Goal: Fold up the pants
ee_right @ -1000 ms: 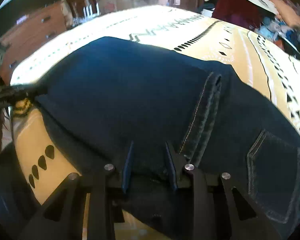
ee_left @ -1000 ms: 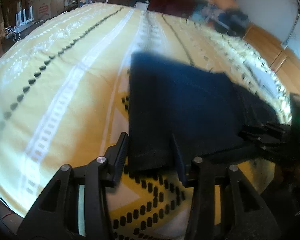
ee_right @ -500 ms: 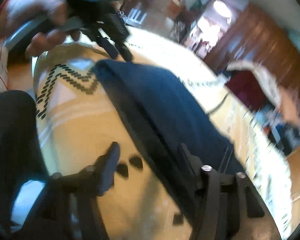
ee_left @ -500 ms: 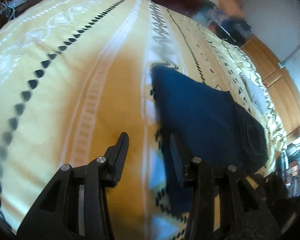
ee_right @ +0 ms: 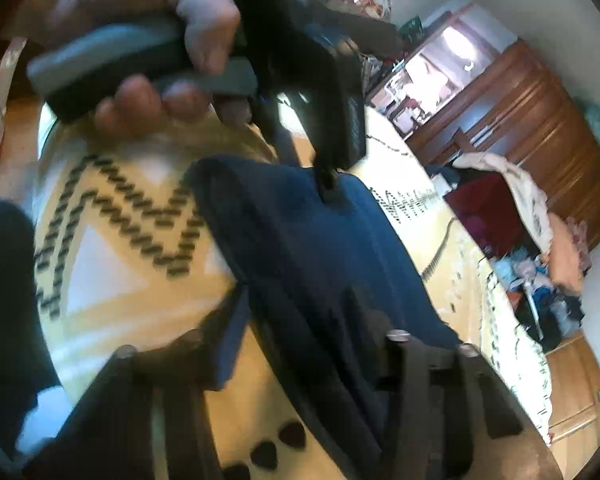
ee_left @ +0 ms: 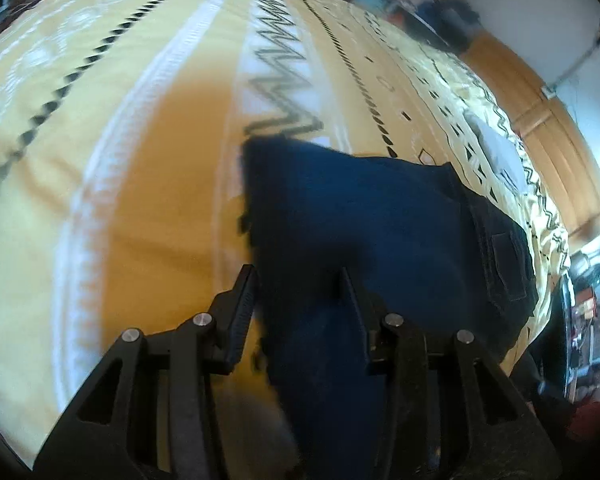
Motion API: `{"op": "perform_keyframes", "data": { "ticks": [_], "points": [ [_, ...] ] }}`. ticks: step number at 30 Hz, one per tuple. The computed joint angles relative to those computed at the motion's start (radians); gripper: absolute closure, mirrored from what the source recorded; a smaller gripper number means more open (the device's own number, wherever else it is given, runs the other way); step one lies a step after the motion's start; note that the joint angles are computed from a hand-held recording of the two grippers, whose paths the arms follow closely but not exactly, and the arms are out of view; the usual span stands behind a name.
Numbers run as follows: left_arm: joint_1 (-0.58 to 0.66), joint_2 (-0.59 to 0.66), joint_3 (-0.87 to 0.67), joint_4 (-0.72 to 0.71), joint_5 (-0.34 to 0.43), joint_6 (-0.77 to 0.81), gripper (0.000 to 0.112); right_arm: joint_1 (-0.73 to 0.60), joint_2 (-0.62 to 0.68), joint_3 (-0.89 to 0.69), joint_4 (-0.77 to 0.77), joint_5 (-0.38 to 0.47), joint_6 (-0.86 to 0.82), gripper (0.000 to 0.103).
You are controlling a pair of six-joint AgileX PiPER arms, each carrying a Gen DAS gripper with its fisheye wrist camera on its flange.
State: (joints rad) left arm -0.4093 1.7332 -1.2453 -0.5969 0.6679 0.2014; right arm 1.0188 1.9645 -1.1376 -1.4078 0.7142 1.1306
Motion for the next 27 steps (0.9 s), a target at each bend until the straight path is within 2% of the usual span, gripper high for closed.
{"op": "perform_keyframes", "data": {
  "ticks": [3,10,14,16,18,20,23,27],
  "points": [
    [0.014,0.037,-0.039,-0.027,0.012,0.024,0.066,0.007,0.051,-0.059,-0.013,0.030,-0.002,0.059],
    [0.090,0.110,-0.086,-0.199,0.064,0.168,0.064,-0.003,0.121,-0.174,0.037,0.055,-0.038,0.059],
    [0.099,0.130,-0.127,-0.179,0.106,0.185,0.064,0.002,0.164,-0.248,0.078,0.064,-0.079,0.059],
    [0.093,0.134,-0.144,-0.151,0.113,0.178,0.067,-0.018,0.165,-0.262,0.115,0.037,-0.101,0.060],
    [0.074,0.127,-0.158,-0.097,0.101,0.154,0.087,-0.023,0.163,-0.269,0.143,0.025,-0.112,0.066],
    [0.041,0.085,-0.169,-0.025,0.080,0.073,0.092,-0.040,0.133,-0.258,0.189,-0.015,-0.106,0.080],
    [-0.005,0.021,-0.211,0.021,0.071,-0.009,0.093,-0.092,0.015,-0.158,0.138,-0.108,0.006,0.083],
    [-0.102,0.024,-0.386,0.137,0.117,-0.146,0.093,-0.206,-0.254,0.044,0.078,-0.272,0.220,0.084]
  ]
}}
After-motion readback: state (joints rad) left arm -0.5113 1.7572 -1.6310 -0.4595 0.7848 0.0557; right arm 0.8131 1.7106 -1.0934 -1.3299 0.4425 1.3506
